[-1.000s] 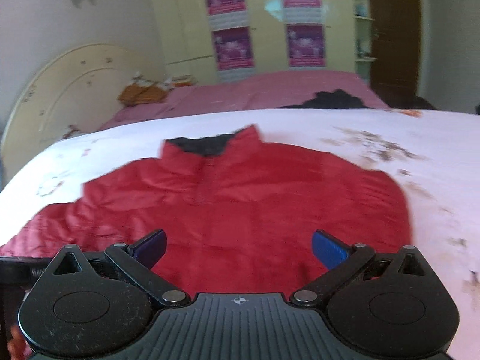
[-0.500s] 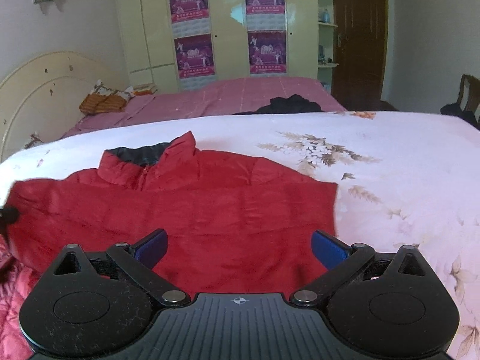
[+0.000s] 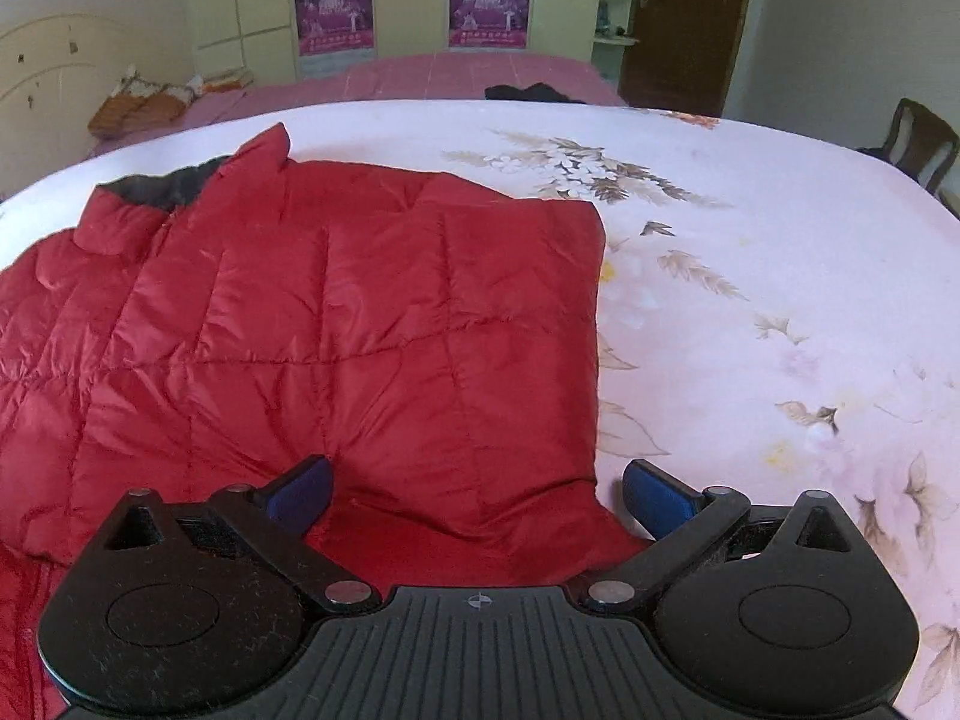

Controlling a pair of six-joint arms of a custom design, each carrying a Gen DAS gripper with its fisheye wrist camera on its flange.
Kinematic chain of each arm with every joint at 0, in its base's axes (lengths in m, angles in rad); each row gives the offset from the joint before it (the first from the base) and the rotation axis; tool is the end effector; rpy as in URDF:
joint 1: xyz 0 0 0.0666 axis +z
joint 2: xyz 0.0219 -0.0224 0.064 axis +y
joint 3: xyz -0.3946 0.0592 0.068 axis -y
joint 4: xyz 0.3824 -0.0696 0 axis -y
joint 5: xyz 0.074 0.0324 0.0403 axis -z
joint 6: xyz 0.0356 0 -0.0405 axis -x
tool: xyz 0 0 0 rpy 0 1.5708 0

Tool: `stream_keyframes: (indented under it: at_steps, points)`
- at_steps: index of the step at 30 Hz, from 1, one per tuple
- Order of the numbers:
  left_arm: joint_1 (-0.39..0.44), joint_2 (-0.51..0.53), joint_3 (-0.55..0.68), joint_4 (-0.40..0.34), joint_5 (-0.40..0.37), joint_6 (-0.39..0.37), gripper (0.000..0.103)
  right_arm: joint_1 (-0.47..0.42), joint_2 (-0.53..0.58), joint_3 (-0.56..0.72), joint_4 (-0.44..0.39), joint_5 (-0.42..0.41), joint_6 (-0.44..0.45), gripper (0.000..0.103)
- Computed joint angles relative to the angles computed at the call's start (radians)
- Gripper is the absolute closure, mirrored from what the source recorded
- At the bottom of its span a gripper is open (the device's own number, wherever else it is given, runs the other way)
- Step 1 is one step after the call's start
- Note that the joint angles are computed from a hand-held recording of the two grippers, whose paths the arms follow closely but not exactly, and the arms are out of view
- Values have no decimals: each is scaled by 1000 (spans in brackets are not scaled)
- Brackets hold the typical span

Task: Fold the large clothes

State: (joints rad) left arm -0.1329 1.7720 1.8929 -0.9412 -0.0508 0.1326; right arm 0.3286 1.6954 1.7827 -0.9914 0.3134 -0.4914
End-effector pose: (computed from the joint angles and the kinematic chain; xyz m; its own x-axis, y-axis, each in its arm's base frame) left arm 0.6163 -0.0810 0.4695 -0.7315 -0.0354 -0.6809 0.0013 0.9986 -0.0534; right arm 0.5582 0.1783 0.4621 -0.7155 0.2303 -0.6595 0.2394 0.9678 0.0782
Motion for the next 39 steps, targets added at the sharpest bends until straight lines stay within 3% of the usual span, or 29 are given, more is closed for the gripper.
stream_keyframes:
  at_steps: [3,5,9,13,19,21,24,28,32,39]
  points:
    - [-1,-35,-31,31,-32,7,65,14,-45,-38,93,65,46,2]
    - [1,-58,-50,59,-35,10,64,11,-73,-67,181,34,58,2]
    - [2,-97,-76,68,-21,8,63,13,-71,-64,248,-53,74,1]
    - [-2,-127,-111,67,-18,-7,62,27,-48,-37,233,-80,83,1]
    - [-1,-135,-117,17,-14,14,61,32,33,77,120,-119,96,1]
    - [4,-143,-123,7,-14,24,60,33,33,62,136,-146,94,1]
    - [14,-155,-131,-11,-15,42,58,43,103,142,1,-136,129,1]
    - [29,-172,-144,-24,-22,62,58,50,114,163,-16,-120,137,0]
    - [33,-180,-148,-29,-35,74,57,65,98,153,40,-94,157,0]
    - [4,-129,-86,-31,-26,57,57,75,145,241,14,-89,172,0]
